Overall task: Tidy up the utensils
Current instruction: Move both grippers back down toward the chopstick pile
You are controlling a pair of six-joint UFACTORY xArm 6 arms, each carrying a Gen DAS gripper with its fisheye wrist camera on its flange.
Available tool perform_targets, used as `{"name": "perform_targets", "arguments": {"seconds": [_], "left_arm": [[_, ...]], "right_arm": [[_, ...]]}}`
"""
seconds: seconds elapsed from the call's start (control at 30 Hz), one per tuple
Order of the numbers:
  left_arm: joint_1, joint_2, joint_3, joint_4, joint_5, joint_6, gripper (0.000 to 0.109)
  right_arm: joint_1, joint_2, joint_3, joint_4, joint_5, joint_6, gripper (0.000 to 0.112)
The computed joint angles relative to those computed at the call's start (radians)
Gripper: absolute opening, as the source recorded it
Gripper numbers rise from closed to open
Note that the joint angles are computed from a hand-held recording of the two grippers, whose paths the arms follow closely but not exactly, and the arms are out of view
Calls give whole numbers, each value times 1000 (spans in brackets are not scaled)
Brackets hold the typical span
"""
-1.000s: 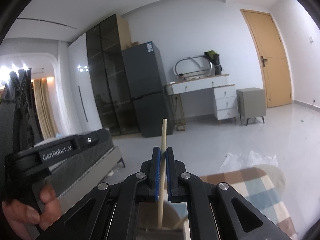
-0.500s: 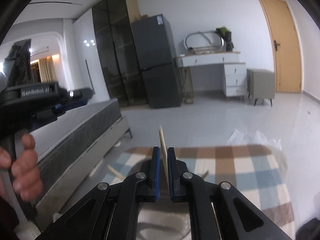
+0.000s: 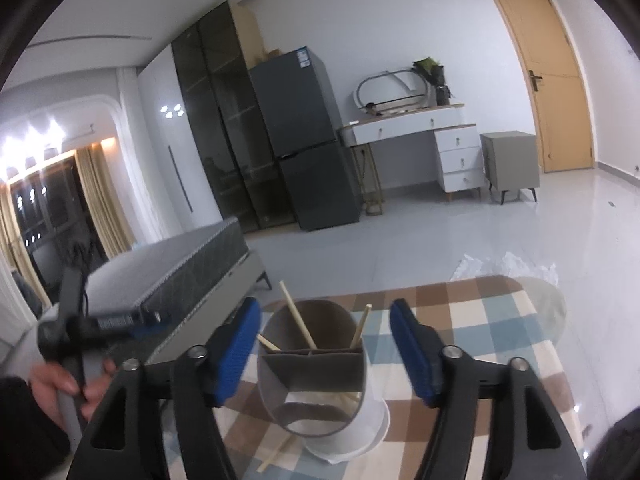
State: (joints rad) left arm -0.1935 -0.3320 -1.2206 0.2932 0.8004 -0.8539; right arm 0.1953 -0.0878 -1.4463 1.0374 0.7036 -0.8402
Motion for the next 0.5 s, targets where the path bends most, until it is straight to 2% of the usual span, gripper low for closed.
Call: {"name": "perform_targets", "arguments": {"seconds": [0.13, 0.3, 0.5], "left_arm": [[-68, -21, 11, 22, 68, -29, 69], [-158, -54, 44, 36, 122, -29, 72], [-238, -73, 70, 29, 171, -69, 78]], "right_arm": [[-50, -33, 9, 0, 65, 53, 78], [-124, -75, 42, -26, 165, 109, 81], [-179, -74, 61, -172, 316, 243, 81]]}}
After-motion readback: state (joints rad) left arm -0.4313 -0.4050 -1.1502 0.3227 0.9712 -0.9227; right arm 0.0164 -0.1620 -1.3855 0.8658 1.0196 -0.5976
